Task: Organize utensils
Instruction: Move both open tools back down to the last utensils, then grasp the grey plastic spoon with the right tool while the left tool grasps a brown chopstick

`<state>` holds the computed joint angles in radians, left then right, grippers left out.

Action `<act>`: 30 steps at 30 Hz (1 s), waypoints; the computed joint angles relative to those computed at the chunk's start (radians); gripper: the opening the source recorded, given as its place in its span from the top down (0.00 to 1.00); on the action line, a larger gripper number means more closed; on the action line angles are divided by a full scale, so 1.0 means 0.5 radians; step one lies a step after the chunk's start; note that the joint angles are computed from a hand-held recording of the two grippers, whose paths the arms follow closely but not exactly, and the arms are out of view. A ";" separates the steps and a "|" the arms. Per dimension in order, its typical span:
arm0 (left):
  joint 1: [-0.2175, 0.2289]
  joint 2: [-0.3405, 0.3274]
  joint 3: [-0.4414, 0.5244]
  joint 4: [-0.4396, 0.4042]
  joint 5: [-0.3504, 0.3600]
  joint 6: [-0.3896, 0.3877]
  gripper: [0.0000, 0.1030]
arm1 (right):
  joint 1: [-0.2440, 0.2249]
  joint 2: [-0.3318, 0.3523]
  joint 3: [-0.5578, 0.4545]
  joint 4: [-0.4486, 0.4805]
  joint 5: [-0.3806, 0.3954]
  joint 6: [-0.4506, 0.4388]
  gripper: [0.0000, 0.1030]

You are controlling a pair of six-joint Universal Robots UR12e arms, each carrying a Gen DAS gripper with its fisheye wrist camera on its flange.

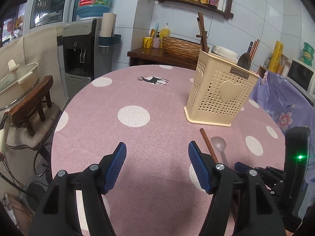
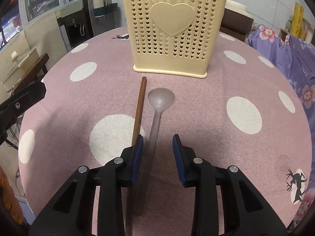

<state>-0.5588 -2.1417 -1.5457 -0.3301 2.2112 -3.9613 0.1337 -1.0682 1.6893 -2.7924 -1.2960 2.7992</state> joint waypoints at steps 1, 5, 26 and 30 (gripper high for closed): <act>-0.002 -0.002 0.000 0.004 -0.005 0.004 0.38 | 0.006 0.003 -0.002 -0.006 -0.007 0.000 0.76; -0.005 -0.008 0.011 0.011 -0.034 0.040 0.38 | 0.011 0.000 0.006 -0.040 -0.047 -0.020 0.90; -0.010 -0.127 0.190 -0.137 -0.404 0.123 0.38 | -0.297 -0.098 0.203 -0.180 0.159 0.083 0.39; 0.009 -0.152 0.245 -0.231 -0.485 0.118 0.39 | -0.290 -0.076 0.144 -0.153 0.158 0.043 0.39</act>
<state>-0.5543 -2.2177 -1.4231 -0.4456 1.9684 -3.9023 -0.0115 -1.1063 1.7613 -2.8691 -1.2168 2.8206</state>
